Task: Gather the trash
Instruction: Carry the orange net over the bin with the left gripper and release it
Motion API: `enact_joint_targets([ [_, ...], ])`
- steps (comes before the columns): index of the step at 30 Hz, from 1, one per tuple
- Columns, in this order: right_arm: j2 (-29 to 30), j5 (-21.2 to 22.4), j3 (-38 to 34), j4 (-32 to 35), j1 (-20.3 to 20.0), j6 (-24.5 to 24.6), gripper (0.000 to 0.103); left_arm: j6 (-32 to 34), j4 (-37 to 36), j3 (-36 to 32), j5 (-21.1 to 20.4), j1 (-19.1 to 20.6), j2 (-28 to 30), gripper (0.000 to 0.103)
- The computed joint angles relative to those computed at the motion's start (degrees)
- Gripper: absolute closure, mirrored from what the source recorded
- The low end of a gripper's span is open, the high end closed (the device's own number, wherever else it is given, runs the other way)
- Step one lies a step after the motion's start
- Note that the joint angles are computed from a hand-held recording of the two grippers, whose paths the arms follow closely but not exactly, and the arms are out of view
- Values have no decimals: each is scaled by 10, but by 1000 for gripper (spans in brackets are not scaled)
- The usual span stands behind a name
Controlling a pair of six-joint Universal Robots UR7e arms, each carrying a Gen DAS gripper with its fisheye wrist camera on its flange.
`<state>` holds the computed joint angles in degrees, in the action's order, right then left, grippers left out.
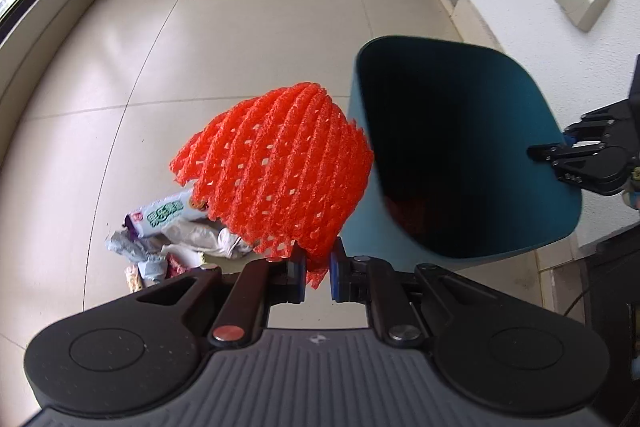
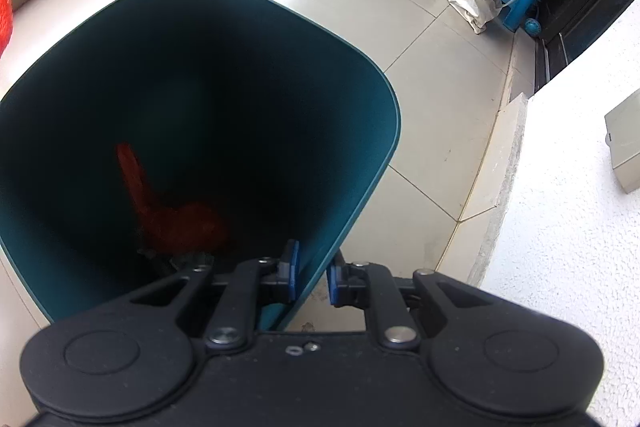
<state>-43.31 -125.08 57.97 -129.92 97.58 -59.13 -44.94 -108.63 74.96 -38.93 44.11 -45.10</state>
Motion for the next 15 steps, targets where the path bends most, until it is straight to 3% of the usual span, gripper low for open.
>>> enact_joint_targets([
  [4, -20, 12, 31, -18, -2, -29, 89, 58, -21, -40, -11, -14, 29, 93],
  [9, -27, 21, 19, 32, -4, -20, 89, 102, -25, -91, -35, -13, 69, 93],
  [15, -27, 11, 16, 57, -2, -16, 89, 98, 18, -162, -69, 3, 129, 93],
])
